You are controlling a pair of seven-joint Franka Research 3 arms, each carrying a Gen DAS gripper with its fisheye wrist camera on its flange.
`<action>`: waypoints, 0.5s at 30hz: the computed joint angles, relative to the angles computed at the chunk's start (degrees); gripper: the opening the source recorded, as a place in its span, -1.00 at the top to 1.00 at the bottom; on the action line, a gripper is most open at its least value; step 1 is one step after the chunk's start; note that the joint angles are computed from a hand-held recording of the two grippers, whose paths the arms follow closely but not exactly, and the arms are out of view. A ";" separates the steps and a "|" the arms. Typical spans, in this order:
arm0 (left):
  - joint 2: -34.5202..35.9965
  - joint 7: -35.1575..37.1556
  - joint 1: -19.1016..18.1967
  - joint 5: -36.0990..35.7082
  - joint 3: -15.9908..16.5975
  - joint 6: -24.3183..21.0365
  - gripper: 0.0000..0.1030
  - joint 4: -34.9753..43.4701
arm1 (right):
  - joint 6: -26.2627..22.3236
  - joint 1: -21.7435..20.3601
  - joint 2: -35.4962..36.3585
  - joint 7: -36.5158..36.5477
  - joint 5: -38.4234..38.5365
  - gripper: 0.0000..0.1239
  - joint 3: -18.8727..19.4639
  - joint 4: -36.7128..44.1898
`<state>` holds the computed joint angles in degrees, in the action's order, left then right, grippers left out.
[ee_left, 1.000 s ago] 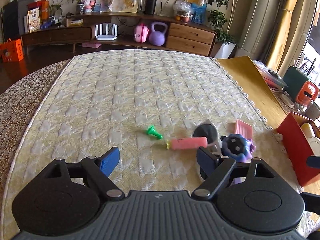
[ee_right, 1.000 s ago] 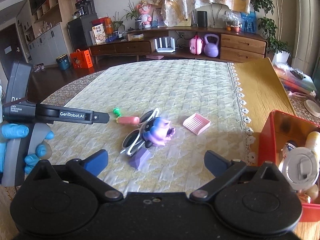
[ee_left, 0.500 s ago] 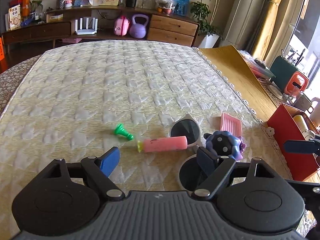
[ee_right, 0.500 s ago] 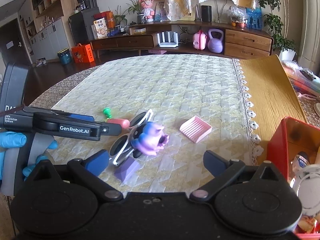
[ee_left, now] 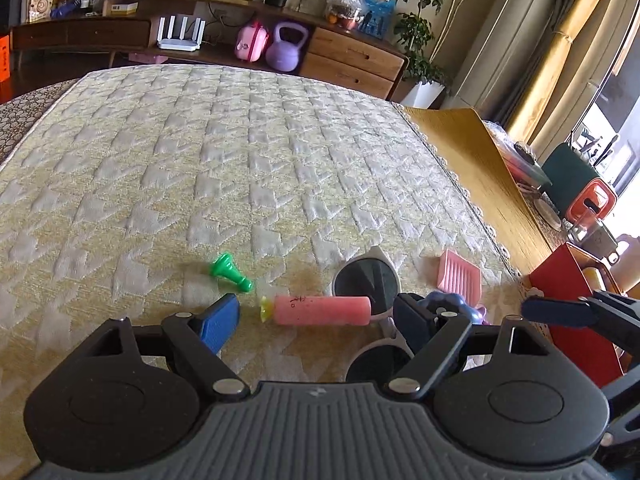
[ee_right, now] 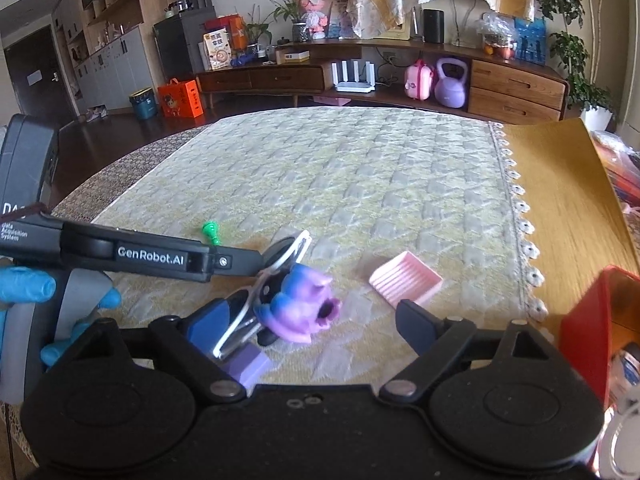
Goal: Organize rigid objects
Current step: 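Grasp the pink tube with the left gripper while the right gripper grasps the purple toy figure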
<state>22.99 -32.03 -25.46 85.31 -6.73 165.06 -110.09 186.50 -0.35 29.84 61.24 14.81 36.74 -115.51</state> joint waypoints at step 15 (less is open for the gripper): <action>0.77 5.08 -1.97 -3.22 0.10 -4.77 -0.29 1.22 | -4.20 -0.21 4.07 -4.61 5.50 0.07 1.76 4.47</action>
